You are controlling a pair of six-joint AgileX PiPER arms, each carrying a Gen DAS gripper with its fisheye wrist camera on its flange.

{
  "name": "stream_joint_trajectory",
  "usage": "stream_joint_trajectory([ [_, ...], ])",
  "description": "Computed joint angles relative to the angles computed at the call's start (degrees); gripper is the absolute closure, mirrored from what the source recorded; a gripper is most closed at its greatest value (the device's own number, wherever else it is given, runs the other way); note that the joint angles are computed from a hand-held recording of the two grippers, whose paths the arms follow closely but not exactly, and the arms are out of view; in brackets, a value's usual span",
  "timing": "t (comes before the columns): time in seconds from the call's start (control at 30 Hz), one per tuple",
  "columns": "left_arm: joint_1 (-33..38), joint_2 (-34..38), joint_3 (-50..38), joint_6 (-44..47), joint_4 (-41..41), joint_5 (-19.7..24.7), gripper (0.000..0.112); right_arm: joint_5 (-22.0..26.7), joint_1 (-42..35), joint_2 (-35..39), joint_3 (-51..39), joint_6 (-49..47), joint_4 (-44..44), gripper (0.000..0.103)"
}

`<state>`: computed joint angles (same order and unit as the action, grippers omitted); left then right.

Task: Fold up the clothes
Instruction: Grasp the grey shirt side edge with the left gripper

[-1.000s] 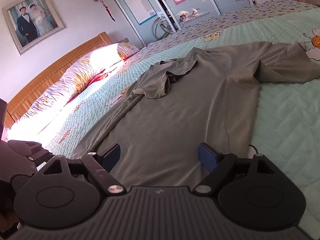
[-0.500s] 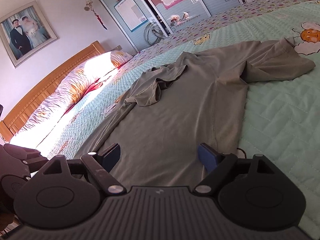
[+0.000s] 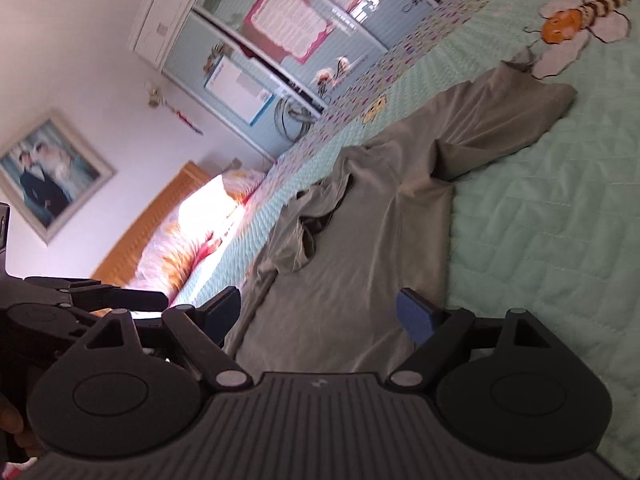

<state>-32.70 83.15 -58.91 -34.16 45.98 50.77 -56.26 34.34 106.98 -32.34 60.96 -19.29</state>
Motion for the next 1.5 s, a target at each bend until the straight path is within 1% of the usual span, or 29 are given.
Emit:
stream_joint_trajectory([
  [0.07,0.1,3.8,-5.2,-1.7,3.6,1.2,0.017,-4.1,-1.2,1.6,0.6,2.1,-0.4,0.018],
  [0.1,0.7,5.2,-7.7,-1.9,3.6,1.1,0.017,-5.2,-1.2,2.0,0.7,2.1,0.1,0.018],
  [0.13,2.0,6.4,-10.0,0.0,1.2,-0.9,0.017,-4.8,-0.9,2.0,0.5,1.6,0.6,0.018],
  [0.17,3.4,7.6,-12.3,4.1,-3.3,-3.8,0.017,-3.6,-0.3,1.8,0.2,0.5,1.4,0.018],
  [0.2,4.7,8.9,-14.5,8.7,-8.2,-6.6,0.017,-0.8,0.9,1.0,-0.5,-1.7,2.8,0.018],
  [0.3,4.3,16.5,-21.4,16.7,-15.0,-9.8,0.017,7.5,4.5,-0.7,-3.1,-8.9,7.0,0.018],
  [0.33,4.2,19.2,-24.2,18.7,-18.0,-9.8,0.017,8.8,5.1,-0.8,-3.7,-10.3,7.7,0.018],
  [0.37,4.1,22.1,-27.2,20.6,-21.2,-9.5,0.017,9.8,5.5,-0.9,-4.1,-11.2,8.0,0.018],
  [0.4,4.0,24.9,-30.3,22.7,-24.3,-9.0,0.018,9.8,5.3,-0.7,-4.3,-11.0,7.6,0.018],
  [0.5,2.6,31.6,-37.4,21.1,-27.5,-8.4,0.018,8.3,4.2,0.4,-4.6,-8.8,5.7,0.018],
  [0.57,0.7,36.3,-42.3,17.1,-23.9,-7.3,0.018,8.0,4.1,0.7,-4.7,-8.3,5.2,0.018],
  [0.7,-2.4,43.6,-50.6,15.0,-18.2,-3.6,0.018,7.7,3.4,1.4,-5.5,-7.1,3.9,0.017],
  [0.8,-3.4,47.9,-56.6,14.5,-15.7,0.5,0.018,7.5,3.0,1.9,-6.1,-6.4,3.1,0.017],
  [0.9,-3.1,52.2,-63.9,14.5,-16.3,5.2,0.018,8.0,2.9,2.2,-6.8,-6.2,2.8,0.017],
  [0.97,-2.7,53.9,-67.0,14.8,-17.3,6.6,0.019,8.2,2.9,2.4,-7.2,-6.2,2.7,0.017],
  [1.1,-2.9,57.0,-72.9,16.2,-16.7,8.9,0.019,8.9,3.2,2.7,-8.2,-6.1,2.8,0.017],
  [1.13,-2.7,57.9,-74.8,17.4,-17.9,10.1,0.021,9.1,3.2,2.9,-8.6,-6.0,2.8,0.017],
  [1.2,-2.2,60.1,-79.1,20.0,-20.5,13.0,0.037,9.4,3.3,3.1,-9.0,-6.0,2.8,0.017],
  [1.23,-1.9,61.3,-81.5,21.3,-21.7,14.6,0.052,9.2,3.5,3.1,-8.9,-6.2,3.0,0.017],
  [1.27,-1.6,61.2,-81.5,22.7,-23.4,14.6,0.069,9.1,3.6,3.1,-8.8,-6.3,3.2,0.017],
  [1.3,-1.3,60.9,-81.2,24.2,-25.1,14.4,0.08,9.2,3.7,3.0,-8.6,-6.5,3.3,0.017],
  [1.33,-1.4,60.8,-81.0,25.6,-25.5,14.4,0.106,9.2,3.7,2.8,-8.3,-6.7,3.3,0.017],
  [1.37,-1.7,60.1,-79.6,26.1,-24.7,13.6,0.11,9.3,3.7,2.7,-8.3,-6.8,3.4,0.017],
  [1.47,-0.8,53.5,-68.7,25.6,-25.6,6.4,0.11,10.7,5.5,4.4,-11.1,-7.4,5.3,0.017],
  [1.5,-0.1,51.2,-65.7,25.3,-26.4,4.3,0.11,10.4,5.5,4.7,-11.4,-7.1,5.2,0.017],
])
